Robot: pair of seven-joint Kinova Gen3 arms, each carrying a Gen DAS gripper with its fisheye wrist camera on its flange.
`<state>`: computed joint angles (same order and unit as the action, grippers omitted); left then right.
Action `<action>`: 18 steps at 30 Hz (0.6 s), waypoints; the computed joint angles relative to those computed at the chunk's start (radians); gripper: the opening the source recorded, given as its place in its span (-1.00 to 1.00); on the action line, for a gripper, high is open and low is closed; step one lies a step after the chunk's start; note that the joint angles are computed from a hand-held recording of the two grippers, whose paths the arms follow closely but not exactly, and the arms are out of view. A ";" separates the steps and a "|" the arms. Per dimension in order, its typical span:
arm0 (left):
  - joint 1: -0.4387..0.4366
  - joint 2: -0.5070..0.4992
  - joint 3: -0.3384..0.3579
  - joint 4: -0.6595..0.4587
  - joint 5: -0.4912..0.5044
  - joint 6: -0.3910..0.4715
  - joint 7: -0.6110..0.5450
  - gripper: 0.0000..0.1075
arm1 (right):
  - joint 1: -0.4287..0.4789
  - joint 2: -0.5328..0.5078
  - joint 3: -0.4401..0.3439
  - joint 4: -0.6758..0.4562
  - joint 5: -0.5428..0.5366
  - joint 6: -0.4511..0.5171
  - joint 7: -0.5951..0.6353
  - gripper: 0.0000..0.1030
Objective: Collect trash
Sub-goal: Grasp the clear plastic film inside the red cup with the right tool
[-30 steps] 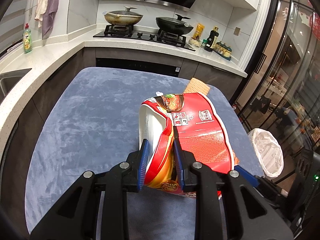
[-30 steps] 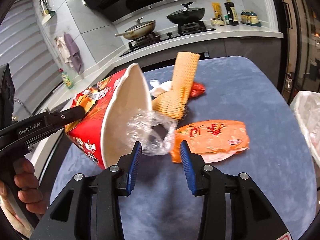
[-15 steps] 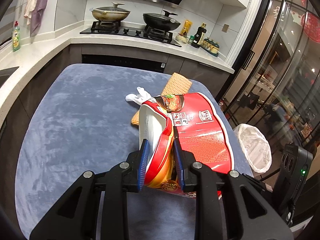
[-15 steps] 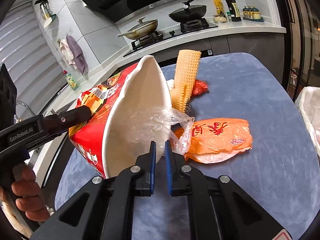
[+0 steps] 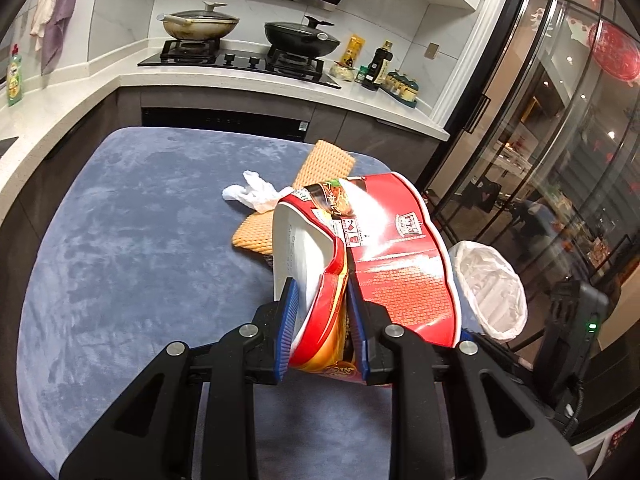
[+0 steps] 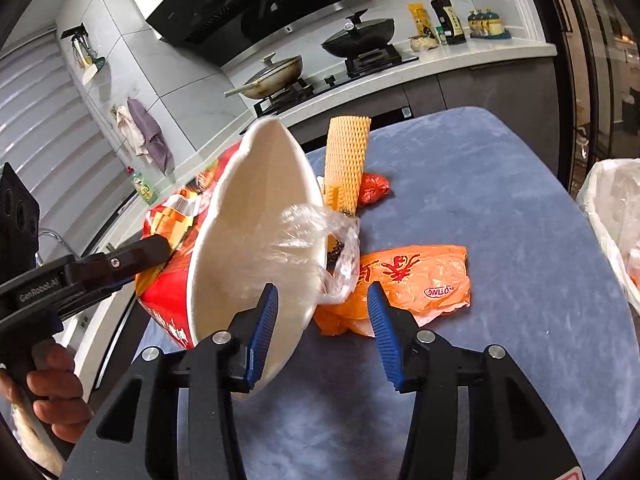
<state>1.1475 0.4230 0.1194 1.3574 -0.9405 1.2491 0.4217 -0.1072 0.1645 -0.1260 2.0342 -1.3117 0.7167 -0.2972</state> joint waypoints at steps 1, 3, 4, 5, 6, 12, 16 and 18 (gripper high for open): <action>-0.001 0.000 0.000 -0.001 -0.001 -0.002 -0.002 -0.55 | 0.006 0.009 0.003 -0.005 0.002 0.013 0.001 -0.27; 0.000 0.002 0.000 -0.003 -0.003 0.000 -0.006 -0.55 | 0.010 0.017 0.006 -0.017 0.020 0.021 -0.006 -0.37; -0.002 0.005 -0.001 -0.007 -0.001 0.005 -0.012 -0.55 | 0.010 0.014 0.005 -0.016 0.023 0.011 -0.003 -0.37; -0.006 0.004 0.000 -0.005 0.003 -0.002 -0.015 -0.55 | 0.012 0.013 0.004 -0.015 0.026 0.007 -0.002 -0.37; -0.007 0.003 -0.002 0.000 0.003 -0.010 -0.010 -0.55 | 0.013 0.016 0.005 -0.020 0.033 0.010 -0.007 -0.35; -0.022 -0.005 -0.001 0.021 0.015 -0.053 -0.018 -0.55 | 0.021 0.030 -0.008 -0.023 0.034 -0.006 0.006 -0.04; -0.039 -0.037 0.001 0.078 0.012 -0.119 0.019 -0.55 | 0.040 0.052 -0.010 -0.026 0.004 0.040 0.043 -0.01; -0.049 -0.049 0.007 0.103 0.005 -0.152 0.027 -0.55 | 0.055 0.071 -0.013 -0.030 -0.022 0.080 0.079 -0.01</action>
<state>1.0983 0.3740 0.1261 1.4600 -0.9359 1.0974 0.4488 -0.0526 0.2353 -0.1386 2.0044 -1.3338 0.7964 -0.2179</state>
